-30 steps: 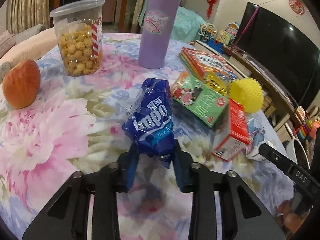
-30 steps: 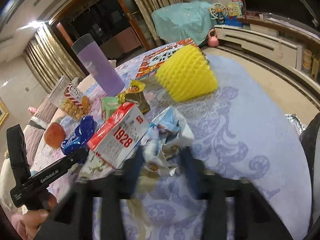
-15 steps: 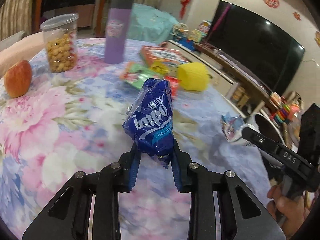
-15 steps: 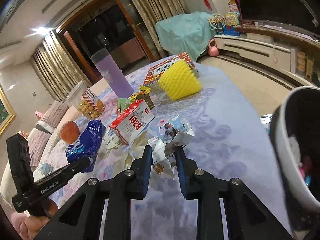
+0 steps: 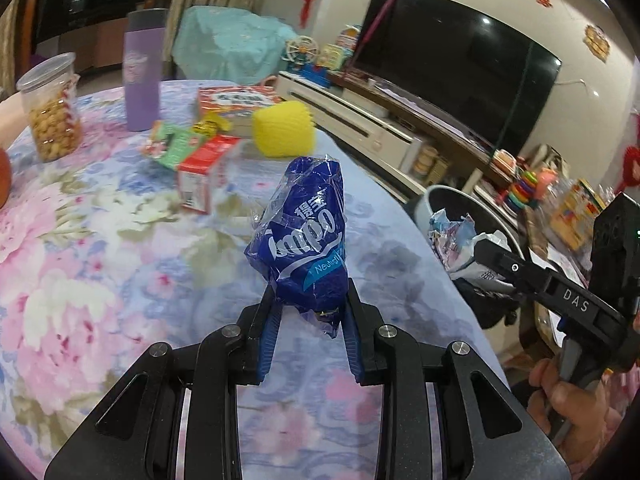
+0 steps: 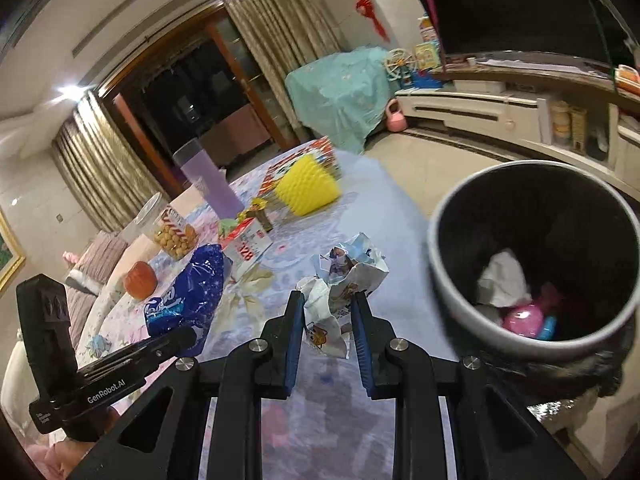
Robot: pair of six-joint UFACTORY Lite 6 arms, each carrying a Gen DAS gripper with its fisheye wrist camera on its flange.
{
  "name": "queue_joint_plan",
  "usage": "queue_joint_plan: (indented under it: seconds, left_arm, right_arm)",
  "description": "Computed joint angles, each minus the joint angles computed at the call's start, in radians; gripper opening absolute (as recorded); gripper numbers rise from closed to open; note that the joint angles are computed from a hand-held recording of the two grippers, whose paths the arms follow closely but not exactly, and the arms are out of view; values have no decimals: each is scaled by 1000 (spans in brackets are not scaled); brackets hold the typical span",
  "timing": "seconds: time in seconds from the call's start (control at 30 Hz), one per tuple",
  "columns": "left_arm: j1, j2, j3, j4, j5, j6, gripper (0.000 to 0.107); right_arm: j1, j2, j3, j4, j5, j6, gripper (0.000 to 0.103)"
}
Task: Collect trash
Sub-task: 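Carry the blue chip bag and white wrapper over the trash bin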
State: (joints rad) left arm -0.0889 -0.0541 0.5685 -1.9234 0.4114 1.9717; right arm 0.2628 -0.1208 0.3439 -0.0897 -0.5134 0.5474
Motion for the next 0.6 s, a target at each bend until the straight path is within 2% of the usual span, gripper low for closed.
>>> queue_joint_plan:
  seconds: [0.33,0.6]
  left_arm:
    - [-214,-15,12,-96,-82,24,27]
    - [-360,35,83,-160,-153,45,27]
  right_arm:
    - [-184,-253,-156,-208,56,134,24]
    - [-386,-351,-211,-502,43,329,24]
